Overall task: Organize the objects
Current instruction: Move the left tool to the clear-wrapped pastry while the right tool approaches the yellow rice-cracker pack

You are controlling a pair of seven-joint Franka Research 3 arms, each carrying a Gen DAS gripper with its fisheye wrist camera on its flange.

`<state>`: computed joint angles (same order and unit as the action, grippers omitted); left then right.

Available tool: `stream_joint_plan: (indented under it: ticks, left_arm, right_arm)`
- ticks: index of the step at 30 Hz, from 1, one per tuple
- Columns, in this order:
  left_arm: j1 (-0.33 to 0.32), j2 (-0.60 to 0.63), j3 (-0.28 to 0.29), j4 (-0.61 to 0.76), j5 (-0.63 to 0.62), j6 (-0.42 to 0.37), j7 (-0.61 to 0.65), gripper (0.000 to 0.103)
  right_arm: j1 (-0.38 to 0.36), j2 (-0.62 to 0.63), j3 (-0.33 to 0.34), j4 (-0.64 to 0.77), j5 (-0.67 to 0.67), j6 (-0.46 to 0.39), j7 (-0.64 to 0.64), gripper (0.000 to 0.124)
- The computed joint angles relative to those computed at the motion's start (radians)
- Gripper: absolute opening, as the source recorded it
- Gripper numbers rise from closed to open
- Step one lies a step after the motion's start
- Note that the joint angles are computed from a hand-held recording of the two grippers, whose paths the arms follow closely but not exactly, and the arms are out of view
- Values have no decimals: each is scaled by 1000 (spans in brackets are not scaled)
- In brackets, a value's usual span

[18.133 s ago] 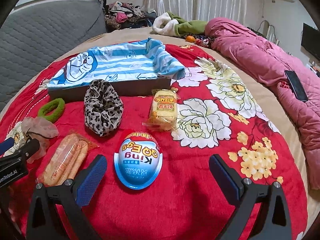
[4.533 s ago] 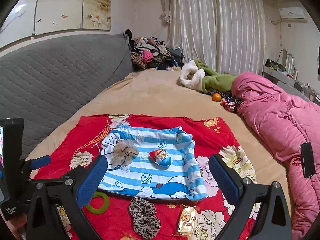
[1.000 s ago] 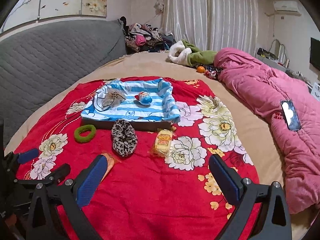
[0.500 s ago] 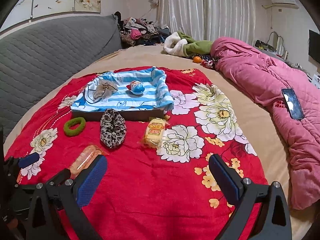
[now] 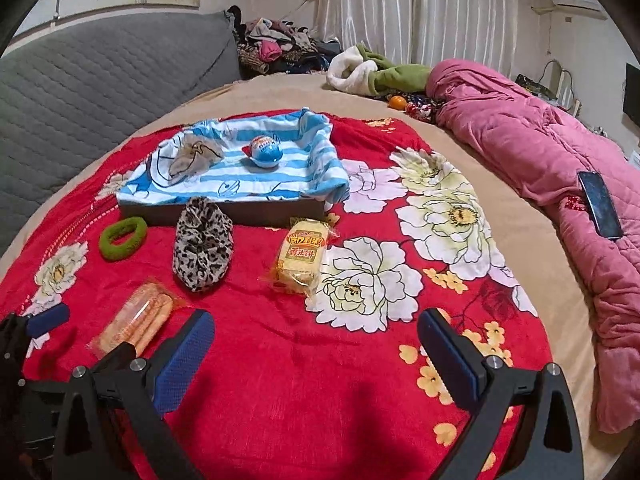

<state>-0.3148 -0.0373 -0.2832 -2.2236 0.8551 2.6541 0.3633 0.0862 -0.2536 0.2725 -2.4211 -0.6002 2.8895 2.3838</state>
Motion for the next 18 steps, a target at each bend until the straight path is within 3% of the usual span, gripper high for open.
stream_joint_plan:
  ticks: [18]
  left_arm:
    - [-2, 49, 21, 30, 9, 13, -15, 98]
  right_arm:
    - [53, 97, -65, 46, -48, -2, 33, 102]
